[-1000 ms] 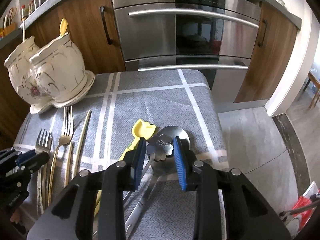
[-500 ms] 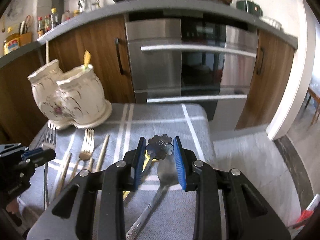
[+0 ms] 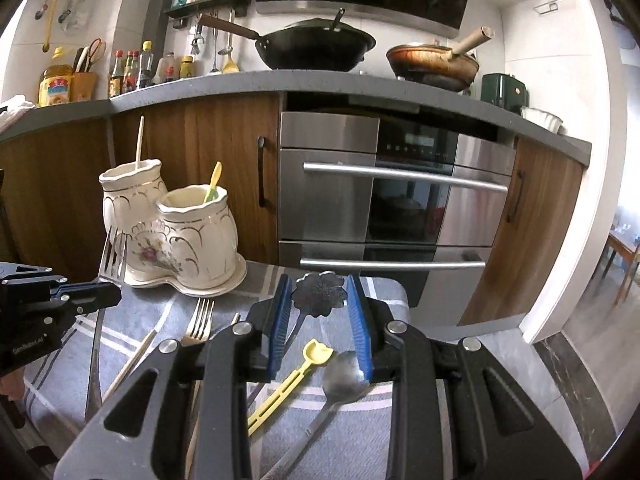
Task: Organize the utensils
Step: 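Lower the fork into a holder cup with the left tool while the right tool carries the skimmer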
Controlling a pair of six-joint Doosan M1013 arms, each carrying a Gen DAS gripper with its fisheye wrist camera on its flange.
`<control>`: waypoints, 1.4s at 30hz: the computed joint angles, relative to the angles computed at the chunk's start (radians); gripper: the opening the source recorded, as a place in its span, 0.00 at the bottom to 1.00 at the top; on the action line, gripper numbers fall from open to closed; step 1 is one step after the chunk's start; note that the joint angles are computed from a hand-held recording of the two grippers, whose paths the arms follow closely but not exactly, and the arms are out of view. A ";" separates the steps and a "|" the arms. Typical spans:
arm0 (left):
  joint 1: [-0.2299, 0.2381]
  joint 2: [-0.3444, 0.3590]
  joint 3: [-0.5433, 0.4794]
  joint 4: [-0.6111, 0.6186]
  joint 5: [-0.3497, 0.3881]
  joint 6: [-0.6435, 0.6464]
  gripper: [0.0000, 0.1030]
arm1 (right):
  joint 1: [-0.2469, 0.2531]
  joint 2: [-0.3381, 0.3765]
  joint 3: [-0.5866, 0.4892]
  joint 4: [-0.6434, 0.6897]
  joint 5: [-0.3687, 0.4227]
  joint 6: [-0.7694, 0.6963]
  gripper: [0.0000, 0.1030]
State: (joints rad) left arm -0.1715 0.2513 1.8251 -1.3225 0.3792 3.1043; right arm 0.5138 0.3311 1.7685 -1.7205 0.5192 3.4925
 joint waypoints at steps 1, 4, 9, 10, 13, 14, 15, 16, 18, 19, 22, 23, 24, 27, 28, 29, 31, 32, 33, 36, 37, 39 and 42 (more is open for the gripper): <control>0.002 -0.002 0.002 -0.018 0.002 0.019 0.03 | 0.002 -0.001 0.001 -0.015 0.008 0.011 0.27; 0.005 -0.008 0.009 -0.061 0.003 0.064 0.03 | 0.006 -0.003 0.006 -0.050 0.026 0.041 0.27; 0.009 -0.013 0.011 -0.109 0.010 0.104 0.03 | 0.013 -0.010 0.014 -0.096 0.052 0.082 0.27; 0.009 -0.013 0.012 -0.115 0.012 0.110 0.03 | 0.015 -0.010 0.015 -0.106 0.057 0.087 0.27; 0.013 -0.016 0.015 -0.156 0.018 0.151 0.03 | 0.023 -0.012 0.018 -0.134 0.081 0.102 0.27; 0.013 -0.016 0.015 -0.166 0.019 0.160 0.03 | 0.026 -0.013 0.018 -0.137 0.089 0.100 0.27; 0.014 -0.017 0.015 -0.174 0.020 0.167 0.03 | 0.029 -0.014 0.018 -0.147 0.101 0.103 0.27; 0.016 -0.018 0.014 -0.181 0.023 0.170 0.03 | 0.031 -0.015 0.017 -0.153 0.111 0.104 0.27; 0.019 -0.019 0.012 -0.197 0.031 0.178 0.03 | 0.036 -0.016 0.017 -0.164 0.133 0.102 0.27; 0.022 -0.021 0.012 -0.211 0.036 0.186 0.03 | 0.037 -0.017 0.015 -0.165 0.140 0.098 0.27; 0.028 -0.025 0.009 -0.239 0.045 0.198 0.03 | 0.039 -0.020 0.008 -0.161 0.140 0.093 0.27; 0.030 -0.026 0.008 -0.243 0.049 0.197 0.03 | 0.040 -0.020 0.003 -0.157 0.141 0.081 0.27; 0.032 -0.026 0.005 -0.247 0.052 0.198 0.03 | 0.042 -0.020 -0.001 -0.158 0.145 0.071 0.27; 0.038 -0.034 0.001 -0.274 0.058 0.218 0.03 | 0.045 -0.020 -0.016 -0.149 0.142 0.037 0.27; 0.041 -0.040 0.000 -0.296 0.064 0.238 0.03 | 0.045 -0.020 -0.021 -0.148 0.137 0.030 0.27; 0.044 -0.044 -0.002 -0.306 0.068 0.249 0.03 | 0.045 -0.020 -0.029 -0.144 0.134 0.018 0.27; 0.054 -0.053 -0.013 -0.316 0.091 0.256 0.03 | 0.046 -0.017 -0.052 -0.147 0.131 -0.003 0.27; 0.059 -0.058 -0.021 -0.317 0.102 0.258 0.03 | 0.045 -0.017 -0.062 -0.152 0.127 -0.008 0.27; 0.062 -0.062 -0.028 -0.320 0.103 0.261 0.03 | 0.044 -0.016 -0.071 -0.153 0.123 -0.016 0.27; 0.070 -0.074 -0.058 -0.346 0.098 0.289 0.03 | 0.042 -0.008 -0.112 -0.170 0.112 -0.030 0.27; 0.072 -0.076 -0.067 -0.349 0.096 0.290 0.03 | 0.040 -0.002 -0.130 -0.179 0.109 -0.033 0.27; 0.077 -0.077 -0.092 -0.348 0.089 0.283 0.03 | 0.038 0.010 -0.170 -0.182 0.094 -0.045 0.27; 0.084 -0.070 -0.134 -0.382 0.064 0.302 0.03 | 0.034 0.029 -0.222 -0.152 0.068 -0.083 0.27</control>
